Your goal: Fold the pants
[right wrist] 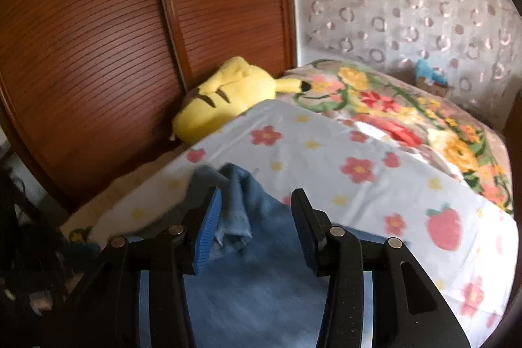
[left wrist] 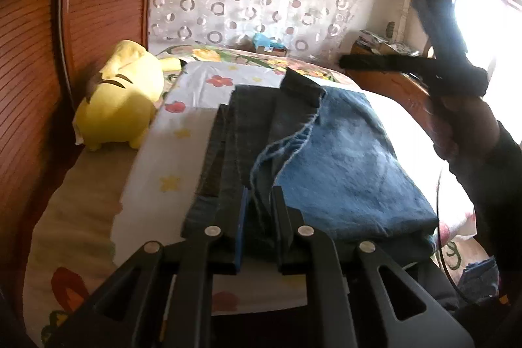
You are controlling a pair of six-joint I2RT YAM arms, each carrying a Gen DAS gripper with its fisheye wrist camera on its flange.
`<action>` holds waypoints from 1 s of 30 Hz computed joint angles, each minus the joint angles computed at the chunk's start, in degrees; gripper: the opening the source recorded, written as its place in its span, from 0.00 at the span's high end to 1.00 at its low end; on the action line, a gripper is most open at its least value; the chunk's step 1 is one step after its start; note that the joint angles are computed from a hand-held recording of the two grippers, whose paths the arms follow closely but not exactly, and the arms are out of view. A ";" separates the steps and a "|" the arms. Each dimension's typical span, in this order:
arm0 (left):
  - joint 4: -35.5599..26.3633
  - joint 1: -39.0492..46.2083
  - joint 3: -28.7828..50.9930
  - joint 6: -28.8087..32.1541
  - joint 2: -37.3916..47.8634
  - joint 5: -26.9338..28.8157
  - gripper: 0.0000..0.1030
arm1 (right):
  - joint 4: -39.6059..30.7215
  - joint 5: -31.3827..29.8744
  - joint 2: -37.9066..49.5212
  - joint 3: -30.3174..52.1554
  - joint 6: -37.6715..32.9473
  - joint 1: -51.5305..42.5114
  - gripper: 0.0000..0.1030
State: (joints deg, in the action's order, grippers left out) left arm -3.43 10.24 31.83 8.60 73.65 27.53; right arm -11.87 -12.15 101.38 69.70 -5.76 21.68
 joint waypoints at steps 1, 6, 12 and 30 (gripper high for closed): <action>0.00 0.36 -0.08 0.27 -0.19 0.38 0.88 | 0.50 0.32 -1.70 -2.23 -0.68 -1.01 0.56; -0.71 -1.03 1.46 0.40 -0.58 -0.05 0.88 | 2.36 1.68 -5.97 -9.87 -2.63 -4.88 0.47; 0.12 -6.47 4.15 -1.30 1.11 -2.24 0.88 | 8.46 3.41 -8.02 -20.14 -2.48 -8.78 0.39; 0.17 -17.13 15.26 0.19 14.61 -12.23 0.73 | 20.90 3.49 -6.78 -31.61 1.79 -9.64 0.27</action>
